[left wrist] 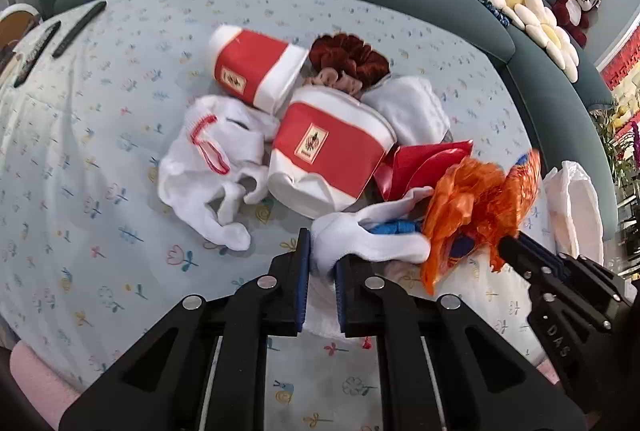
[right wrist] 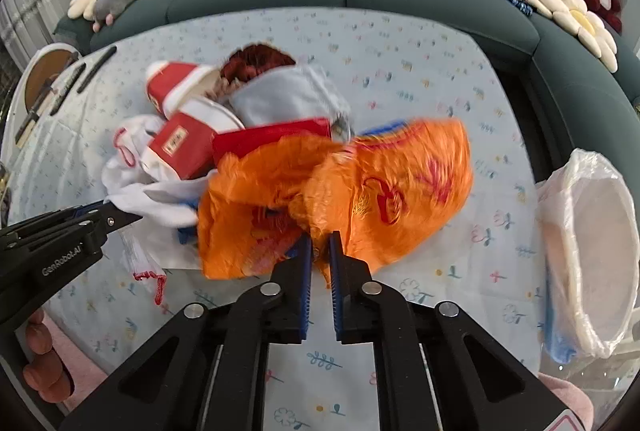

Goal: Collect trash
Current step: 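Carry both items over the wastebasket and open both tools to drop them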

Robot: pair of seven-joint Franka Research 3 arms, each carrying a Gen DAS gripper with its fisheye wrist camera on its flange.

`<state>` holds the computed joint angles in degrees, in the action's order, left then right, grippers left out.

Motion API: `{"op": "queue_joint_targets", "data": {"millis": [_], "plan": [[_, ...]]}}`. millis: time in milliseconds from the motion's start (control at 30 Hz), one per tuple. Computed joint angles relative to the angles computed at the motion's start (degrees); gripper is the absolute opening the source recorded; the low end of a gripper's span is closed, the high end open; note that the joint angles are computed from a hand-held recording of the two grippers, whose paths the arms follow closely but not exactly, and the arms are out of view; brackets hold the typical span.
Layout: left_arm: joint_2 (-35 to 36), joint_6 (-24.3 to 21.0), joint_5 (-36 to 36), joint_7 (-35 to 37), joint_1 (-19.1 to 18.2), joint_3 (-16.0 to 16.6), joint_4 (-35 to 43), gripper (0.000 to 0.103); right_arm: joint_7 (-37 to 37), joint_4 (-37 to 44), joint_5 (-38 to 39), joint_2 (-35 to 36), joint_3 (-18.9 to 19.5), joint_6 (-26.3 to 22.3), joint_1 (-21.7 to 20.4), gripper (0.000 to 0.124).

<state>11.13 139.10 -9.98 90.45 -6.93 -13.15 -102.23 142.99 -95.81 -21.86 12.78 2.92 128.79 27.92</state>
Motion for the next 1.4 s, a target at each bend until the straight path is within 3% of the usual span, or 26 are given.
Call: {"op": "queue_joint_targets", "data": {"millis": [333, 767, 1400], "plan": [[-5.4, 0.1, -0.6, -1.3, -0.5, 0.6, 0.3, 0.010, 4.6, -3.1, -3.7, -7.9, 0.9, 4.6, -1.8, 0.006], [-9.5, 0.6, -1.1, 0.3, -4.4, -0.1, 5.2, 0.010, 10.4, -8.0, -9.4, -19.2, 5.0, 5.3, -7.3, 0.006], [-2.0, -4.7, 4.2, -0.5, -14.6, -5.6, 16.1, 0.010, 14.1, -26.5, -5.0, -38.3, 9.9, 4.4, -20.0, 0.006]]}}
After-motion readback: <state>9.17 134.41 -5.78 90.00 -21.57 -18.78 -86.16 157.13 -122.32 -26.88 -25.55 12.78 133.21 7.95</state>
